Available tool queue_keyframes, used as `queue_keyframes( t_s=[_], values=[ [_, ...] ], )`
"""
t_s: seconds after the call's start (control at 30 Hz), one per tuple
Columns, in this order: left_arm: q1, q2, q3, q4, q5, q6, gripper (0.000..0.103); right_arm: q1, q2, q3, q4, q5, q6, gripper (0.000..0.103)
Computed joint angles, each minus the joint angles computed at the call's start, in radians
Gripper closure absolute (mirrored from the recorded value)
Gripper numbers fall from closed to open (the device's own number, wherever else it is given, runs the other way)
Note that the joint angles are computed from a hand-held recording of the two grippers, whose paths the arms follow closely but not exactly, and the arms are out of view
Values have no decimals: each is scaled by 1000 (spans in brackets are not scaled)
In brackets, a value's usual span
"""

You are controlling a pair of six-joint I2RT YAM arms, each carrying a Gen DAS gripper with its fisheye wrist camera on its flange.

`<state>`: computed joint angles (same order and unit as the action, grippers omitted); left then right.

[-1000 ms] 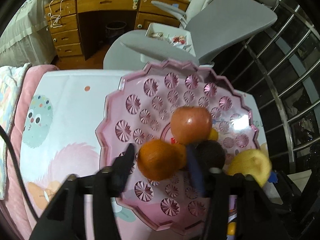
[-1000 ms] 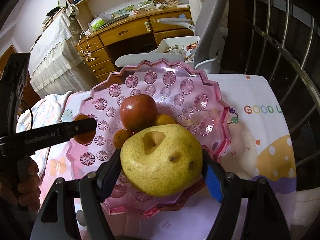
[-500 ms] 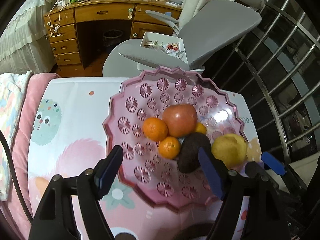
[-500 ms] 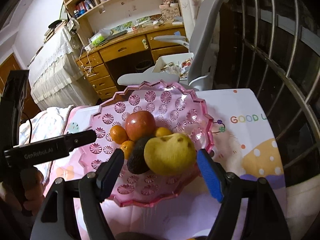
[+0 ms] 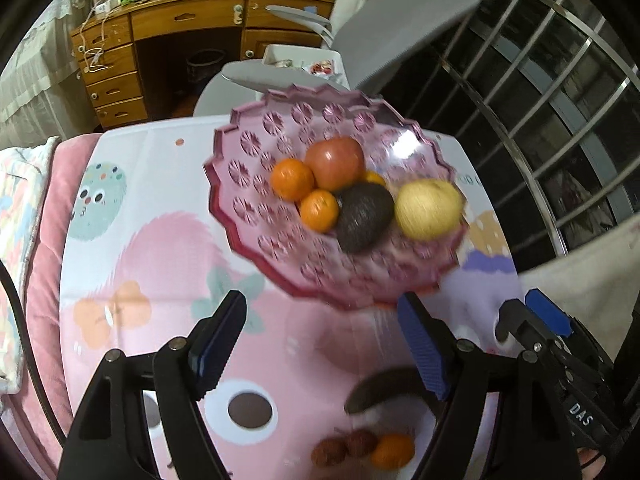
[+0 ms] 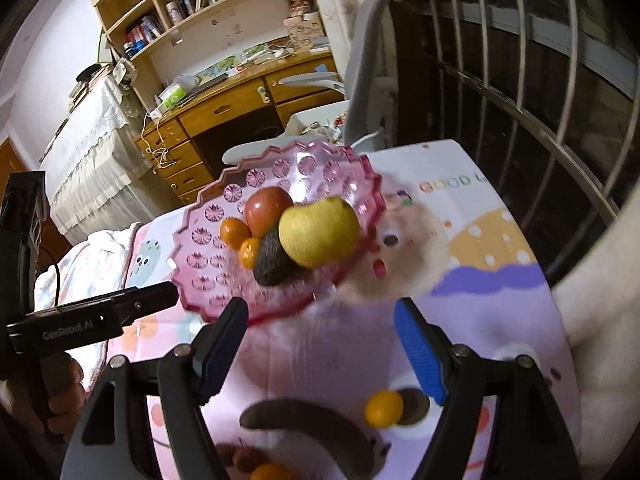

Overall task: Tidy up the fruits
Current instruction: 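Withdraw both open tools from the bowl toward the oranges and banana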

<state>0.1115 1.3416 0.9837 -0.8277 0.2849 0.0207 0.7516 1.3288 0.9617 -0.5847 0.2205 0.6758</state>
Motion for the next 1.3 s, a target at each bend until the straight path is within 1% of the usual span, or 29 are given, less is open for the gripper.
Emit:
queue_keyframes(
  t_s=[0.23,0.33,0.43,0.53,0.7,0.83,1.13,1.3],
  values=[
    [11,-91,-46,-98,42,51,26,108,-126,-100,-62,92,119,27],
    [26,-110,-71,-124,79,83,26,150,-186,-149,-76,111,186,27],
    [28,-126,-107,-140,77,103,26,203,-215,-174,-116,153,246,27],
    [33,-137,-139,-157,87,120,26,251,-238,-204,-130,178,291,27],
    [53,-155,-196,-201,84,172,26,359,-245,-248,-140,219,372,27],
    [88,-162,-239,-252,78,228,26,442,-222,-268,-129,245,422,27],
    [154,-175,-318,-333,68,328,26,563,-175,-303,-57,269,441,27],
    [145,-197,-351,-360,53,340,26,627,-135,-297,-59,295,428,27]
  ],
)
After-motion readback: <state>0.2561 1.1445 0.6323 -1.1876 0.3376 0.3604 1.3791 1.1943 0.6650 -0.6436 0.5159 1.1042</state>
